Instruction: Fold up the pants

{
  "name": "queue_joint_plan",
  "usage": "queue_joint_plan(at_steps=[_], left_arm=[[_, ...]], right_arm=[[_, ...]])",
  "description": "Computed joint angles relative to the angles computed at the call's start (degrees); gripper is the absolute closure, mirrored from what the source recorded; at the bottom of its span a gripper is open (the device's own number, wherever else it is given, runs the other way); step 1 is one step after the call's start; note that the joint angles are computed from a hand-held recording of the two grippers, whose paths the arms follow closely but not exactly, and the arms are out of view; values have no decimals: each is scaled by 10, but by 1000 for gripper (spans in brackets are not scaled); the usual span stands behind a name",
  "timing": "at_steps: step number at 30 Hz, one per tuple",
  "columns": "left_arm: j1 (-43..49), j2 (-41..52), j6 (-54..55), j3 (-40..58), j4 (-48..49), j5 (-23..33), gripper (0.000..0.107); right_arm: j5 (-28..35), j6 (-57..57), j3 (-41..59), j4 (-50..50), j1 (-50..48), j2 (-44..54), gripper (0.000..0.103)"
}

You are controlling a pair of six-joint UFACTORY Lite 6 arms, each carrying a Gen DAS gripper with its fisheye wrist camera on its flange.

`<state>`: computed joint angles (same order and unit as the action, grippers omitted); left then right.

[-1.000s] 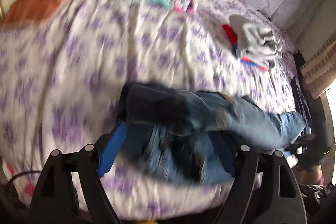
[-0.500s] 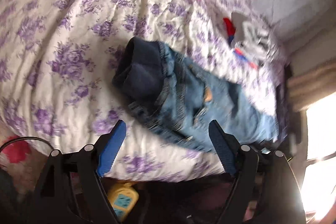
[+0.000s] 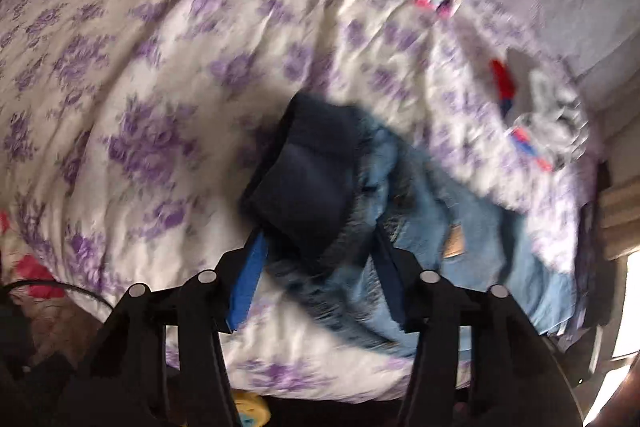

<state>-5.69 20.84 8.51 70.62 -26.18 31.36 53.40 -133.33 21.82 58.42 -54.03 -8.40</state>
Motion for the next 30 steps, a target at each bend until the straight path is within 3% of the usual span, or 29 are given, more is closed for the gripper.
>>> queue_joint_plan(at_steps=[4,5,6,7,8,10,13,15,17,19,22,23,24,25,28,30], left_arm=[[-17,-14,-33,-29,53,-13,55],[-16,-31,-31,-34,49,-7,55],[-17,-47,-40,-38,55,-3,55],[-20,-67,-56,-43,67,0,55],[-26,-94,-79,-47,89,5,55],[-47,-136,-121,-50,126,13,52],[-103,-169,-130,-38,110,28,45],[-146,-168,-132,-32,88,20,42],[-203,-146,-149,-23,70,-2,41],[-252,-105,-148,-12,37,-26,40],[-303,-35,-155,11,-6,-46,40],[-309,-18,-149,15,-22,-51,40],[-319,-5,-160,14,-26,-59,40],[-325,9,-175,17,-22,-65,40],[-333,38,-192,5,-49,-95,40],[-326,19,-137,-37,-113,-128,40]], right_arm=[[13,-15,7,2,-16,26,94],[24,-13,7,2,-26,18,86],[35,-8,4,2,-43,0,62],[53,-9,-1,5,-73,-20,52],[83,-11,1,4,-112,-32,48],[150,22,43,-16,-206,-24,48],[214,98,160,-20,-332,67,46],[209,194,267,-4,-398,164,21],[204,303,372,-25,-417,257,12],[220,388,464,-49,-424,354,12],[228,389,489,-43,-408,404,17],[218,378,486,-34,-395,407,32],[195,368,484,-28,-371,413,73],[171,377,492,-31,-350,424,94],[182,344,480,-1,-336,421,97],[247,288,451,19,-368,365,97]])
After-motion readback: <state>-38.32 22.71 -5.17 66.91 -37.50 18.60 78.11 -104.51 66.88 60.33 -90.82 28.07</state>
